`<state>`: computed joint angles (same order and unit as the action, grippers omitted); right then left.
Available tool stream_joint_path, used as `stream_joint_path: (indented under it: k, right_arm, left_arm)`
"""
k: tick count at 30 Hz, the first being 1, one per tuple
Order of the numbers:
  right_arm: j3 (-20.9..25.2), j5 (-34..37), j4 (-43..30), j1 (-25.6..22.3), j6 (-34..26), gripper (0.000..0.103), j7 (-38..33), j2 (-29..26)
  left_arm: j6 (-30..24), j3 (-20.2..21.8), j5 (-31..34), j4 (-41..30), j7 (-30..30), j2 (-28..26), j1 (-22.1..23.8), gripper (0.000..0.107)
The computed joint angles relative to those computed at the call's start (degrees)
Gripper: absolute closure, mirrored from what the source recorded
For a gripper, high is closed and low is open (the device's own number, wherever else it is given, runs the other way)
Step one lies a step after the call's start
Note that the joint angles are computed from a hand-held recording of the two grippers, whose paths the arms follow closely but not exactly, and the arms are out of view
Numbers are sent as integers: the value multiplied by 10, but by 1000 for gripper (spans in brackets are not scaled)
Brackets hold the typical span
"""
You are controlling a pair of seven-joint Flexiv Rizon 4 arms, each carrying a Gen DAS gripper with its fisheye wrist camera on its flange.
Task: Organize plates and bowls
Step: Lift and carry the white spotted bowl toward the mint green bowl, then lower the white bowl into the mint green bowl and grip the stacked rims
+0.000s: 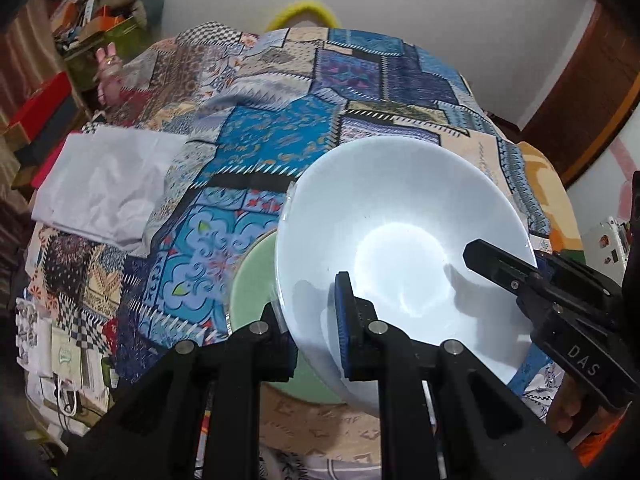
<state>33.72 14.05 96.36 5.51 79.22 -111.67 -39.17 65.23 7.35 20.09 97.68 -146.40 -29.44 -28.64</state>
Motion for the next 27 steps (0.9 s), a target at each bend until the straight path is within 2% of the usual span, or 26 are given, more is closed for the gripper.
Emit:
stream_joint_path:
  k: [14, 27]
  right_arm:
    - [-19, -5, -15, 29, -40, 84, 16, -26]
    - [-36, -6, -18, 46, -58, 85, 6, -28]
  left_arm:
    - [29, -7, -40, 45, 14, -13, 22, 92]
    - [42, 0, -62, 55, 40, -23, 23, 92]
